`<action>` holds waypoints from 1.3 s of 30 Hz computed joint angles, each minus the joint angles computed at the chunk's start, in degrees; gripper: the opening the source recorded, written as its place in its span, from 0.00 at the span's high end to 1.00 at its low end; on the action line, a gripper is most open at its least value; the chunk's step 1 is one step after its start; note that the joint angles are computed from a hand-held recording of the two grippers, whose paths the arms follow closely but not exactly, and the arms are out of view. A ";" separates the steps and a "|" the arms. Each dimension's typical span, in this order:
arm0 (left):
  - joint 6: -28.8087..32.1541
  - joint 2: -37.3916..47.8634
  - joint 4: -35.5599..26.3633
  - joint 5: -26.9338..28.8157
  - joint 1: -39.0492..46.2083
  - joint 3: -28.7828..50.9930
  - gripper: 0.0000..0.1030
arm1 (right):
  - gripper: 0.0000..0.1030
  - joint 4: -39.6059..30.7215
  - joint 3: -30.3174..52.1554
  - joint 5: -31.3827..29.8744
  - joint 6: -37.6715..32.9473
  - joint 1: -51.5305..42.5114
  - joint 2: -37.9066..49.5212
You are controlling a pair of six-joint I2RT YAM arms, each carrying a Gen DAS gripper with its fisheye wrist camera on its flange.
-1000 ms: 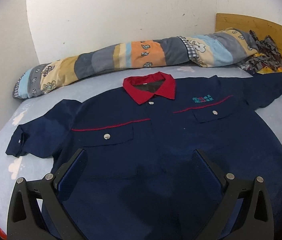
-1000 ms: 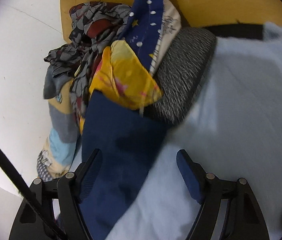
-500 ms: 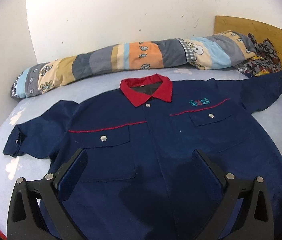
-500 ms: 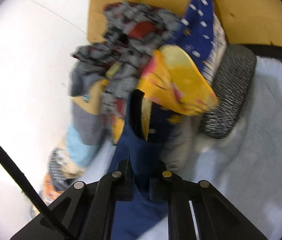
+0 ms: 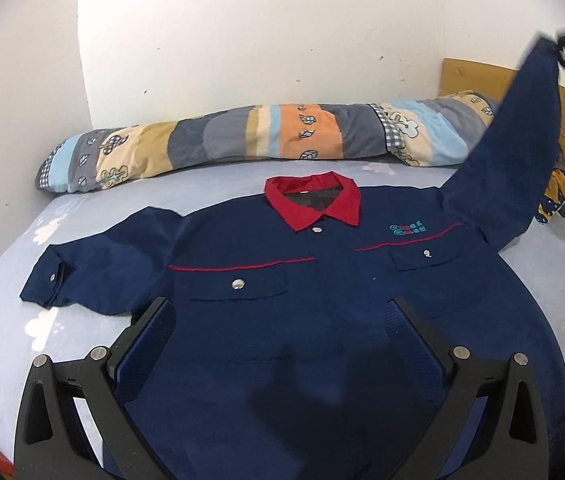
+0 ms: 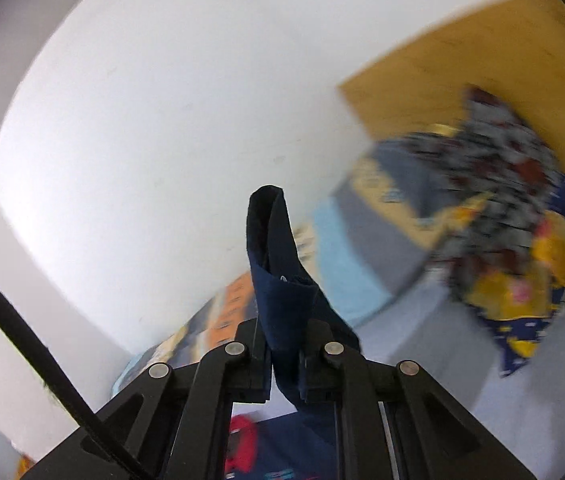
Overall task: Fold large clothes
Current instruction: 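Lift the sleeve and fold it across the jacket back with the right gripper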
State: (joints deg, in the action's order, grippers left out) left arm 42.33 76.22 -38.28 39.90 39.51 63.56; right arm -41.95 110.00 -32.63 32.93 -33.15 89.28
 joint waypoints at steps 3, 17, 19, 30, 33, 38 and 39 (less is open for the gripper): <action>0.67 1.01 -1.68 1.67 2.27 1.52 0.00 | 0.90 -7.27 13.70 8.91 1.41 14.02 3.24; 0.18 5.93 -5.63 5.87 9.61 8.48 0.00 | 0.90 1.73 17.67 29.76 3.10 65.59 31.33; -0.04 6.92 -6.09 5.78 10.32 9.51 0.00 | 0.90 2.85 16.83 30.80 2.74 68.24 36.79; -0.85 9.62 -7.85 6.91 11.85 13.20 0.00 | 0.37 7.99 8.46 26.02 -1.05 71.79 43.92; -3.88 11.97 -7.26 6.43 12.36 15.40 0.00 | 0.18 16.69 -6.37 27.97 -4.09 69.49 30.89; -9.26 15.30 -5.48 3.69 12.27 18.13 0.00 | 0.16 8.92 -12.27 40.19 -6.33 63.68 26.10; -10.11 15.68 -4.85 3.04 12.27 18.25 0.00 | 0.16 8.13 -13.47 40.35 -6.17 62.92 26.91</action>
